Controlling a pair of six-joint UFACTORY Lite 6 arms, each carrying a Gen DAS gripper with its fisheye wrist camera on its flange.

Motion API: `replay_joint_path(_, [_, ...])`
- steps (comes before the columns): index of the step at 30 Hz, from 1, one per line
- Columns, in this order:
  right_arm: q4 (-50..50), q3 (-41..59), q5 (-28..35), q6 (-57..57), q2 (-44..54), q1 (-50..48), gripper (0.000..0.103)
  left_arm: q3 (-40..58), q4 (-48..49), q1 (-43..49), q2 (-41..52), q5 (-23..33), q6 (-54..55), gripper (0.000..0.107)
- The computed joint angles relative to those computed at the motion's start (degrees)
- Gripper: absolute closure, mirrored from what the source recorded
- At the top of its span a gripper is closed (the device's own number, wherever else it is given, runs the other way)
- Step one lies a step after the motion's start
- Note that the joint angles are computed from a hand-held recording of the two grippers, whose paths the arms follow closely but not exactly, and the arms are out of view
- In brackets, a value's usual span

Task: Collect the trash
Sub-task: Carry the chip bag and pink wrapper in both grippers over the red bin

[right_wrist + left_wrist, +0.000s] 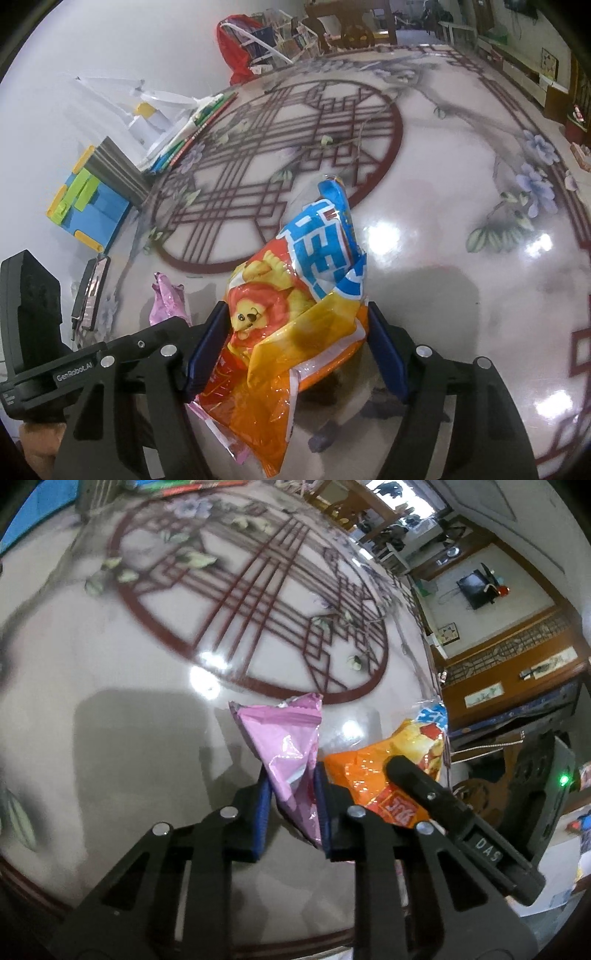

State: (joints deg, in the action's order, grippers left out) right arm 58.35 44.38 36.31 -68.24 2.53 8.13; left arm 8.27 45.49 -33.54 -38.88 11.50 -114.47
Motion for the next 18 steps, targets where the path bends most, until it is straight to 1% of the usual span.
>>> replay_joint_path(4, [-1.07, -0.06, 1.76, 0.15, -3.66, -2.89, 0.033, 3.42, -0.55, -3.9, -0.3, 6.72, 2.4, 0.085])
replay_joint_path(8, [-1.98, 0.35, 3.86, -0.31, -6.03, -6.08, 0.033, 7.47, 0.3, -6.75, 1.62, 11.26, 4.47, 0.085])
replay_joint_path(11, [-2.87, 0.38, 5.17, -0.99, -7.8, -8.69, 0.033, 10.67, -0.19, -7.34, 3.66, 12.82, 7.49, 0.085])
replay_joint_path(18, [-4.0, 1.49, 9.55, -3.08, -10.38, -16.41, 0.033, 18.31, -1.18, -7.77, 10.18, 14.15, 14.42, 0.085])
